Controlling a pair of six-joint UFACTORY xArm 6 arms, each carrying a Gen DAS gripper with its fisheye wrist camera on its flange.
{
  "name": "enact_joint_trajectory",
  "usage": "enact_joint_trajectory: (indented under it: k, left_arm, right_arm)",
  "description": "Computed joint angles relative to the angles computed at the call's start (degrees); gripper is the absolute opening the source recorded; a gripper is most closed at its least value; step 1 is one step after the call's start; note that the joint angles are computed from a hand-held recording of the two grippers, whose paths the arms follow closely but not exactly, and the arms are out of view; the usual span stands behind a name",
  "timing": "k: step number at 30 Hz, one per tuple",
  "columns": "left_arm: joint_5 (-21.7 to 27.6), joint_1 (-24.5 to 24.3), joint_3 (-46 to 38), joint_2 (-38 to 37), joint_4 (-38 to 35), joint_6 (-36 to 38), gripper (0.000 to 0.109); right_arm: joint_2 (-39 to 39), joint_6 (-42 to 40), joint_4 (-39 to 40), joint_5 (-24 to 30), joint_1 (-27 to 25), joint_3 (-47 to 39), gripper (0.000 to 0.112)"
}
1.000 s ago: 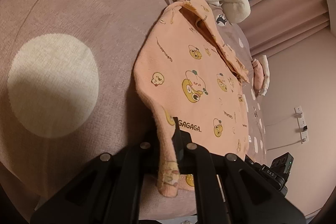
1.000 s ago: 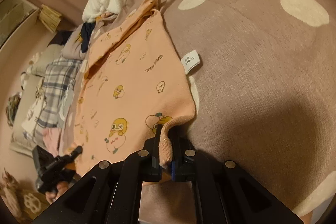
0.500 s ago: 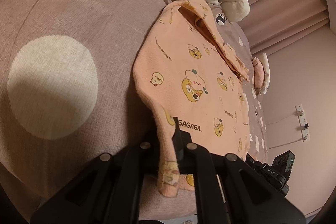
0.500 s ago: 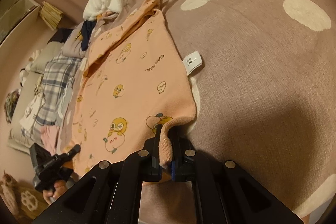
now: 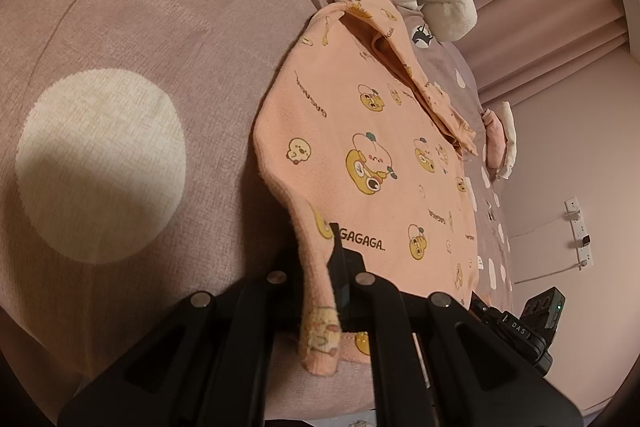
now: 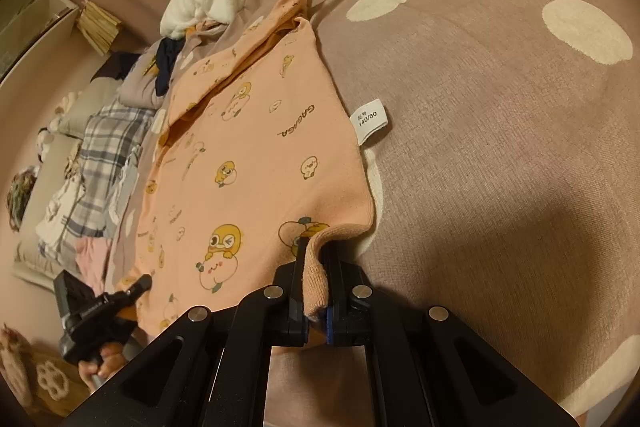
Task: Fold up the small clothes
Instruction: 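Lift the hem with both tools and fold it over toward the collar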
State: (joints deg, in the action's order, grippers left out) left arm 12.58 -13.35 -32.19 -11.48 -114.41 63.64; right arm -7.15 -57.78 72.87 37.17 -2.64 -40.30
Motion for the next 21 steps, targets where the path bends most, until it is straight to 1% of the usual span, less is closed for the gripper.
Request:
enact_joint_trajectory:
  k: [3, 5, 7, 9, 11, 13, 14, 16, 17, 18, 20, 21]
  left_arm:
    - [-2.45, -1.19, -0.58, -0.3, 2.29, -3.69, 0.005]
    - [-1.73, -0.74, -0.82, -0.85, 3.99, -5.35, 0.005]
    - [1.32, 0.83, -1.05, -2.49, 3.06, -3.25, 0.005]
    - [4.15, 2.36, -1.85, -3.66, 4.3, -3.41, 0.005]
    - [9.24, 5.01, -3.82, -3.62, 7.55, -5.49, 0.005]
    - [13.86, 7.45, -7.46, -1.67, 10.55, -7.42, 0.005]
    - [14.33, 7.88, -9.41, -0.5, 12.19, -8.06, 0.005]
    - [12.63, 7.8, -14.69, 2.69, 16.03, -10.21, 0.005]
    - [12.52, 8.11, -16.88, 4.2, 17.39, -11.38, 0.005]
    - [13.52, 8.89, -19.34, 6.0, 18.06, -12.31, 0.005]
    - [17.47, 11.16, -24.77, 10.17, 17.77, -12.6, 0.005]
    - [18.39, 12.04, -28.74, 13.39, 17.76, -13.82, 0.005]
  right_arm:
    - [-0.81, 0.29, -0.58, -1.39, 0.67, 0.39, 0.003]
    - [-0.85, 1.59, -1.5, -0.59, 0.28, -0.23, 0.003]
    - [-1.12, 1.24, -0.85, 0.16, -0.37, -1.08, 0.003]
    - [-1.53, -1.82, 2.38, 3.17, -1.86, -2.12, 0.003]
    - [-1.45, -4.08, 5.53, 6.95, -3.5, -4.21, 0.003]
    - [-0.53, -4.33, 6.45, 8.56, -3.9, -6.69, 0.003]
    - [0.48, -3.72, 6.49, 9.08, -3.92, -8.62, 0.003]
    - [2.31, -3.05, 6.03, 9.1, -3.38, -12.35, 0.003]
    - [3.27, -2.82, 5.72, 8.87, -2.87, -14.34, 0.003]
    - [4.57, -2.29, 5.4, 8.86, -2.46, -16.82, 0.003]
    - [7.52, -1.11, 4.12, 9.31, -1.8, -22.1, 0.003]
    - [9.89, 0.22, 2.93, 9.61, -1.39, -26.06, 0.003]
